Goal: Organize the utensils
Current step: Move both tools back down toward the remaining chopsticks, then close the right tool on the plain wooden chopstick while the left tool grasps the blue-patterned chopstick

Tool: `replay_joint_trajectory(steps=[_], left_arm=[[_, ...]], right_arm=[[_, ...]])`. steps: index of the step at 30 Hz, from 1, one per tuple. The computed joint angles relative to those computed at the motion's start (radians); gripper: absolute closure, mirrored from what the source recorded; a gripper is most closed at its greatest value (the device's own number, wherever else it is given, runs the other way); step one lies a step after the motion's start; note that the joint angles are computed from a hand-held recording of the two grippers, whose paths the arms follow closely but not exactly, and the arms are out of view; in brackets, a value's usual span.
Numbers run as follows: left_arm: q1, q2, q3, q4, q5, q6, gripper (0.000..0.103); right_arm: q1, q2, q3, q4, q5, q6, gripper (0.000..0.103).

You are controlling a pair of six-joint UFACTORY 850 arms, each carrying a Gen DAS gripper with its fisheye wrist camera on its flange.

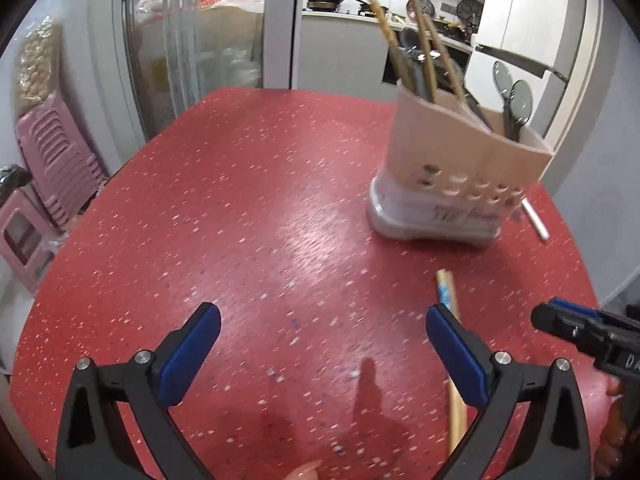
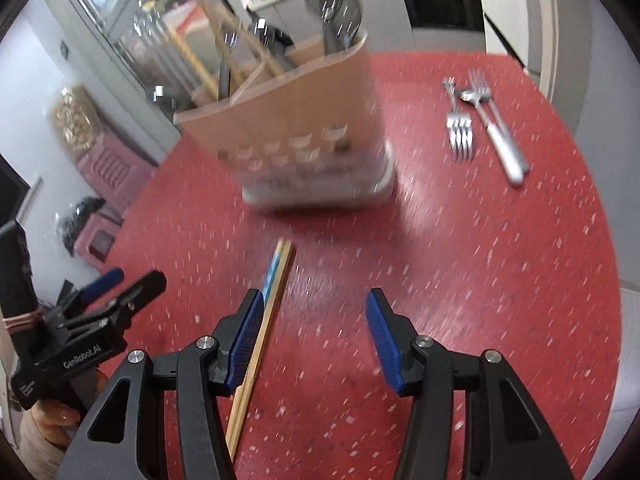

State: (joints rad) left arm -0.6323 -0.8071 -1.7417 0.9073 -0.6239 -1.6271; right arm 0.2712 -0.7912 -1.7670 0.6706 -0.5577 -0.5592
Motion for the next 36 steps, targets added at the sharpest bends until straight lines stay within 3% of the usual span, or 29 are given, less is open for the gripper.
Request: replay_joint_trajectory(steps=[5,7,12,18,36], left_arm=[[0.001,-0.001,0.044,0.032,-0.001,-0.065,0.000],[0.002,0.004,0.064,0.048,0.006,-0.095,0.000],[0.006,0.031,0.129,0.100,0.027,-0.177,0.000],[0.009,0.069,0.198,0.132,0.048,-0.230,0.000],[0.006,0.107,0.220,0.135,0.038,-0.227,0.000]], right_arm=[[0.040,-0.018,-0.004,-0.198,-0.015,0.177,0.047],[0.051,-0.018,-0.001,-0.235,-0.018,0.201,0.056],[0.080,-0.027,0.001,-0.323,-0.011,0.259,0.065],[0.107,-0.033,-0.002,-0.413,0.013,0.319,0.066],[0.183,-0.057,-0.051,-0.667,-0.018,0.478,0.067]])
